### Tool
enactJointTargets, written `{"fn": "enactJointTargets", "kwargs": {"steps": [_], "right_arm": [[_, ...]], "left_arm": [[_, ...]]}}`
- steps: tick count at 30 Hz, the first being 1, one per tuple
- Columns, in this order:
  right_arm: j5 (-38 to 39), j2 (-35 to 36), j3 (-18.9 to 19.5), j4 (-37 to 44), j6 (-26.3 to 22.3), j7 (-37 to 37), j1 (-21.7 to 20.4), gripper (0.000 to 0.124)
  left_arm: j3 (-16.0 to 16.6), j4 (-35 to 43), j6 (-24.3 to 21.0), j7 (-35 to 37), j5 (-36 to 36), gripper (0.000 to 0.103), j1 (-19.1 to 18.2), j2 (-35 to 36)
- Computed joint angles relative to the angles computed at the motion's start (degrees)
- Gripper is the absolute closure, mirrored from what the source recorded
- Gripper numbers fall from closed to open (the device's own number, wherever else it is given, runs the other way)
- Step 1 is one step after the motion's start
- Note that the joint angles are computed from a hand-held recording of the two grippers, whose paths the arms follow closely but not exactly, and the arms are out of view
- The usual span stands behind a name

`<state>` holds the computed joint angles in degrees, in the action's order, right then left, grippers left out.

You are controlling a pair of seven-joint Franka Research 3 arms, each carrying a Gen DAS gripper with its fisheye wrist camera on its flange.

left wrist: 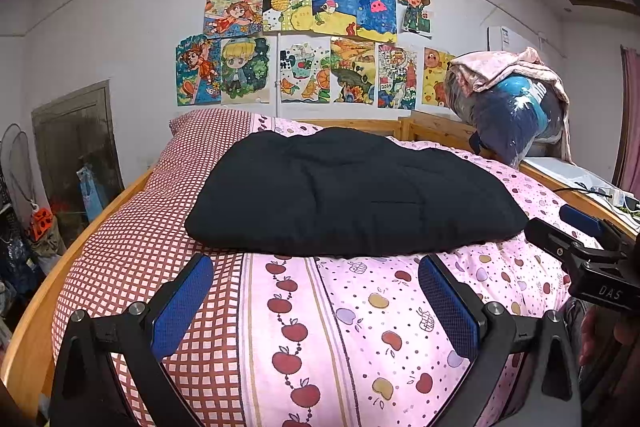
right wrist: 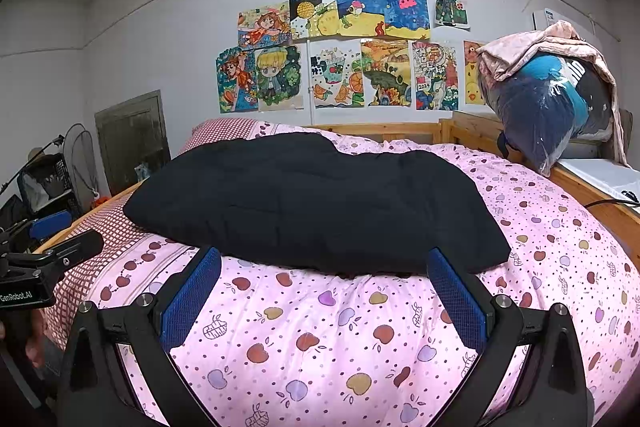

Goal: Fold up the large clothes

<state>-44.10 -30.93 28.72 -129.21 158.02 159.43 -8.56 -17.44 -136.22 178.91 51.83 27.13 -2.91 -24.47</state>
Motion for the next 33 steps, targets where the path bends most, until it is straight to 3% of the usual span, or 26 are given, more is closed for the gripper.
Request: {"fn": "enactJointTargets", "kwargs": {"steps": [33], "right_arm": [[-1.0,0.4,-0.6,0.3,-0.5,0.8,0.9,0.022]], "left_arm": [[-0.2,0.0,-0.3,-0.4,0.3,0.000,-0.1,-0.2]]}}
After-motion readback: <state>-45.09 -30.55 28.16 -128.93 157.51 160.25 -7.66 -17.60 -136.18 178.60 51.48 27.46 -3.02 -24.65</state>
